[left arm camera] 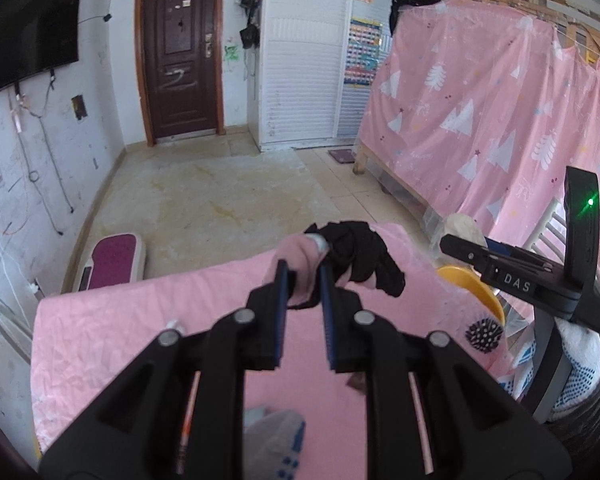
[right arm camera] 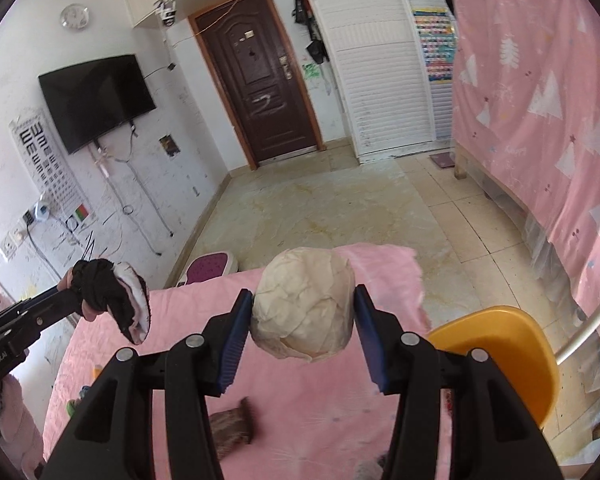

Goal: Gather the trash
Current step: 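Carry the black glove and paper ball over the orange bucket, then open both tools to drop the glove and paper ball into the bucket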

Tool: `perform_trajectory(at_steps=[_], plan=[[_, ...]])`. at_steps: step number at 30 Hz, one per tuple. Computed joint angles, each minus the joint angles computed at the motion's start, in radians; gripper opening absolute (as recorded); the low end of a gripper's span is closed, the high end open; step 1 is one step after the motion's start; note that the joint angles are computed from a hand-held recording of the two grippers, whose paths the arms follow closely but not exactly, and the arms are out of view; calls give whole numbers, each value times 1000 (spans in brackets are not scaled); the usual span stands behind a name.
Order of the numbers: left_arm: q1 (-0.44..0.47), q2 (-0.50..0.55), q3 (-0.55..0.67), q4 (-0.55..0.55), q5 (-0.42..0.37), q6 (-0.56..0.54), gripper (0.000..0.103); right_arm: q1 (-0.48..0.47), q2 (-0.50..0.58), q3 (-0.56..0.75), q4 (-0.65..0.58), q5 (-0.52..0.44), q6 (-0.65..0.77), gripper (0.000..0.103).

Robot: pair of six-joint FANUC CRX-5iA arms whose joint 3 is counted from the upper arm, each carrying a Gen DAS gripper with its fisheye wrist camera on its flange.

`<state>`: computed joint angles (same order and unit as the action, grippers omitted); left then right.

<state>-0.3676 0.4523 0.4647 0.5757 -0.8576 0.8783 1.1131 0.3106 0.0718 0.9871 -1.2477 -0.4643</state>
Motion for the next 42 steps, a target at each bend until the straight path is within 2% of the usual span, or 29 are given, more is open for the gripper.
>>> perform_trajectory(at_steps=[12,21,31,35,37,39,42], plan=[[-151,86,149,-108,-53,87,14,33,-208,-316,1,-48,-243,41],[-250,180,290,-194,-113,180,14,52,-298,-473,-45,-45,-357,42],[-324,272,441,-301,-169,313,14,84,-356,-565,-34,-52,-445,47],[-343,304,487,-313,-184,334,17,127,-373,-592,-49,-89,-498,49],[-347,324,514,-312,-200,348,23,148,-378,-597,-61,-111,-512,49],[-349,347,552,-307,-231,364,23,172,-382,-601,-72,-135,-531,50],[-346,346,546,-298,-236,373,23,191,-379,-593,-86,-158,-534,50]])
